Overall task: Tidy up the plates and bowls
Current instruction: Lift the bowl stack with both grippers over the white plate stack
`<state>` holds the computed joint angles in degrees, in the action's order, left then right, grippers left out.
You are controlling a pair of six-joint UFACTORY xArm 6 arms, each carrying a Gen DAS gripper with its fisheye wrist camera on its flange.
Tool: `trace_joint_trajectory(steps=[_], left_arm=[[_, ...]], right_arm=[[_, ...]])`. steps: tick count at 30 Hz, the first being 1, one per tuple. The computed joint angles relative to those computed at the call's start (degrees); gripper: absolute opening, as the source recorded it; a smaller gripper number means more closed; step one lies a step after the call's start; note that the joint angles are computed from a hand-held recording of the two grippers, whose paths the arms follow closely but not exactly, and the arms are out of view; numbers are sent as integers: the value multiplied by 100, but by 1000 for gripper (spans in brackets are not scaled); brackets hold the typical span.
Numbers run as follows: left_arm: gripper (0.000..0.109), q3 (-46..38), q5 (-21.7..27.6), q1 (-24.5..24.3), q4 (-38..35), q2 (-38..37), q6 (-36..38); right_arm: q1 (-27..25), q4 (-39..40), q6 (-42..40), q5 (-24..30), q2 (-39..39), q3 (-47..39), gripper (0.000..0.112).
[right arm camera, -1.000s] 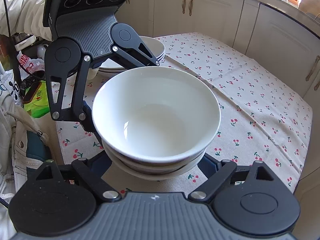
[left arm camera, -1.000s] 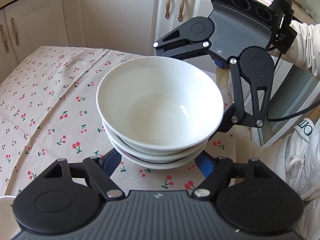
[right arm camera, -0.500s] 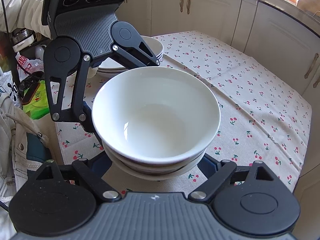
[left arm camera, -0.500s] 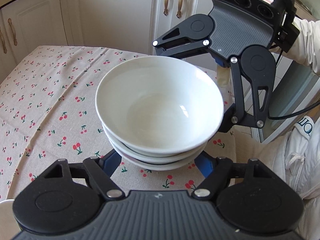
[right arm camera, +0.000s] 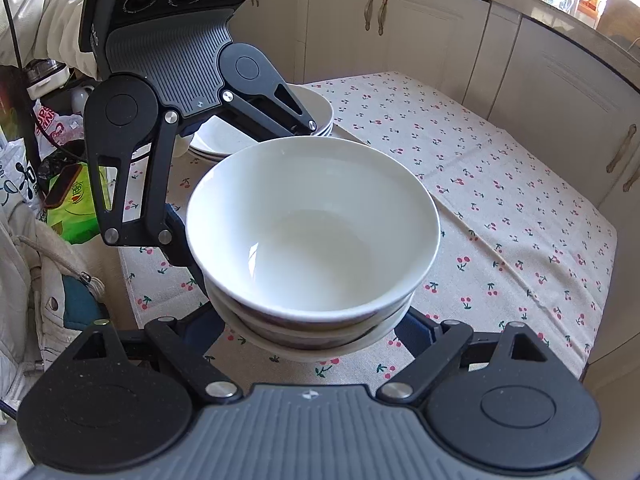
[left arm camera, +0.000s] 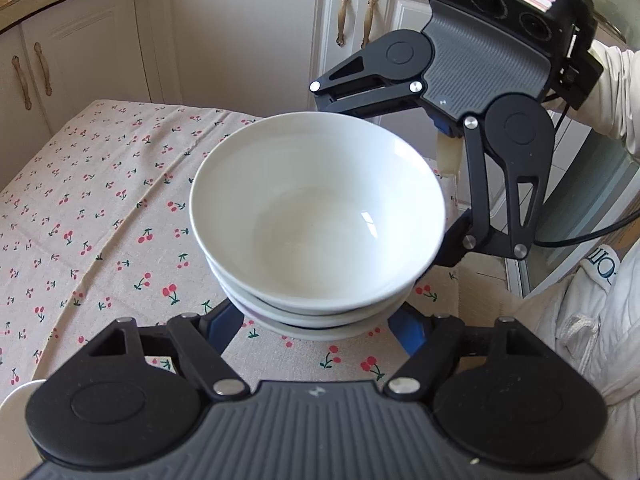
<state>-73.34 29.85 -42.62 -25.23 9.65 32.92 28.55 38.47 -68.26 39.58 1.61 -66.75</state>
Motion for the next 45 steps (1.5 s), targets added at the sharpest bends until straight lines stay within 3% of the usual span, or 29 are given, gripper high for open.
trace_joint_trajectory(steps=[13,25,37,45], left_arm=[[78,1309,-463,175,656,-1316,-805],[78,2324,-540,736,1324,-2381,-1419],[78,2681,-374,1325,1265,-2614,-1199],[78,2609,-289,1491,1009,-2468,-880]], right_arm=[[533,-427,118,114,321,-753,94],[1046,-661,149,478,1668,-2555,94],[1281,-846,478,1150,3394,-4791,94],[1272,-862,712,1444,3976,-5563,94]])
